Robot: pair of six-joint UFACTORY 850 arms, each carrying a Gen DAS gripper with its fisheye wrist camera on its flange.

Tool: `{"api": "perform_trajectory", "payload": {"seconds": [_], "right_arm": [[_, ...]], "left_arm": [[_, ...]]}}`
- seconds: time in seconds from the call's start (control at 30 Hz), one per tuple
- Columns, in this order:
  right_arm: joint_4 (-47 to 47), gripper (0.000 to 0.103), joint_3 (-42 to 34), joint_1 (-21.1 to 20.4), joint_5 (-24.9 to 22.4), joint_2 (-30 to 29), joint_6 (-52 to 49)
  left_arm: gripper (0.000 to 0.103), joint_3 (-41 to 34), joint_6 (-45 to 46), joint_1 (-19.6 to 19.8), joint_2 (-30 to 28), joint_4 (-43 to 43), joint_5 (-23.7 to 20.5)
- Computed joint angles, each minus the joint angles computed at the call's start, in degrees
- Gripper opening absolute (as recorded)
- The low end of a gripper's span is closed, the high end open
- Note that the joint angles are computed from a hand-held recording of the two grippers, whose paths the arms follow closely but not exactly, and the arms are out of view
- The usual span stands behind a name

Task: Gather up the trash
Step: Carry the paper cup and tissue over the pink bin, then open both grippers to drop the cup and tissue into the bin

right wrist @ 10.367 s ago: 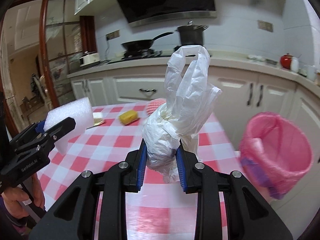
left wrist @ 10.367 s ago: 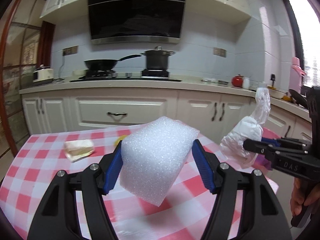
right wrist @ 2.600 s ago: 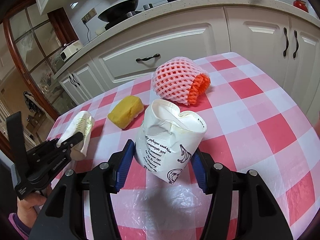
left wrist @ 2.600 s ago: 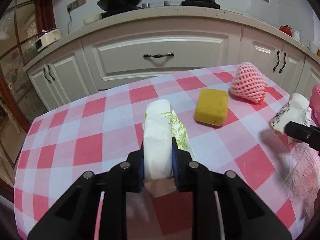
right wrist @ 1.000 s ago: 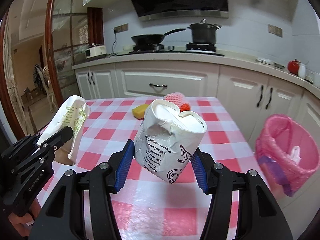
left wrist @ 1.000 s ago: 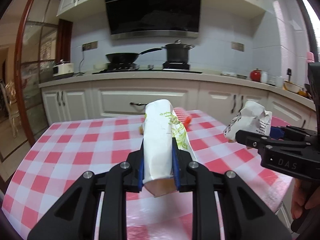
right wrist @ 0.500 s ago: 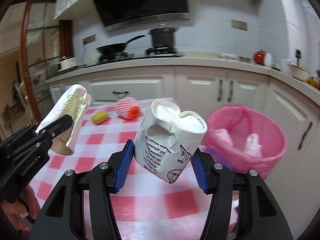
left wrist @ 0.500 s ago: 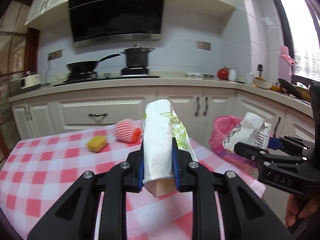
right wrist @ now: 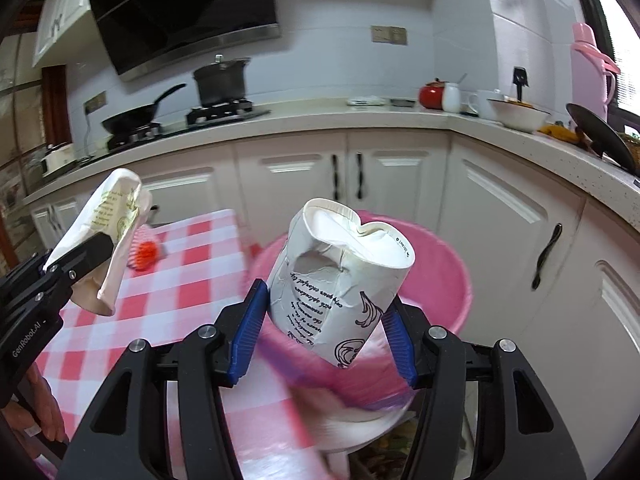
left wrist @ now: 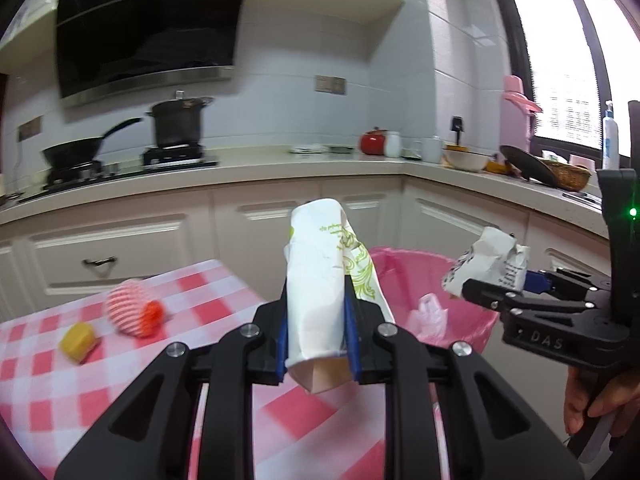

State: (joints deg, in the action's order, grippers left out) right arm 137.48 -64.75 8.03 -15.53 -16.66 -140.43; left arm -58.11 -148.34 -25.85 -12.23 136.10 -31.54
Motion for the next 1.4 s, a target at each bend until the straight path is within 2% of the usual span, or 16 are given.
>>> {"api": "perform_trajectory", "payload": {"seconds": [0.1, 0.33, 0.53, 0.57, 0.6, 0.63, 0.7, 0.83, 0.9, 0.97, 1.3, 1.4], "right_arm": [[-2.7, 0.055, -3.3, -1.3, 0.8, -2.6, 3.1], [-18.6, 0.056, -10.8, -2.9, 3.0, -8.3, 16.5], [-33.0, 0.057, -17.0, -4.3, 1.4, -13.0, 29.8], [-34.9, 0.057, -17.9, -4.5, 0.7, -13.6, 31.6], [-38.1, 0.058, -19.2, -5.0, -0.9, -14.5, 34.5], [-39.1, 0.064, -19.5, -5.1, -1.4, -14.7, 35.4], [-37.8, 0.067, -20.0, -5.2, -1.6, -14.9, 34.2], [-33.4, 0.067, -18.6, -4.9, -1.2, -13.8, 28.6], [-32.2, 0.067, -17.3, -5.1, -1.6, -13.0, 27.9], [-30.6, 0.067, -15.9, -5.1, -1.5, -12.1, 26.5], [-24.4, 0.067, -9.5, -3.5, -0.9, -6.5, 21.0], [-19.6, 0.074, -6.3, -2.2, -1.4, -3.5, 16.5]], "left_arm": [[0.022, -5.8, -0.7, 0.6, -4.5, 3.3, 3.2], [0.022, -17.0, -4.0, 1.6, -13.2, 8.4, 9.8], [0.023, -23.9, -6.6, 2.0, -18.4, 11.4, 12.1], [0.025, -25.0, -6.7, 2.2, -19.3, 11.1, 12.2], [0.031, -25.6, -8.0, 2.4, -19.8, 12.0, 12.7], [0.035, -25.9, -9.1, 2.6, -20.1, 12.4, 13.0], [0.044, -25.3, -10.3, 2.9, -19.9, 12.4, 12.4], [0.048, -22.8, -7.4, 3.0, -18.6, 9.3, 11.1], [0.056, -20.7, -6.8, 2.9, -17.3, 8.2, 9.8], [0.06, -18.9, -6.3, 2.9, -16.2, 7.2, 8.6], [0.09, -7.8, -0.1, 2.1, -7.5, -0.9, -0.5], [0.098, -3.9, 1.5, 1.7, -4.2, -3.4, -4.3]]}}
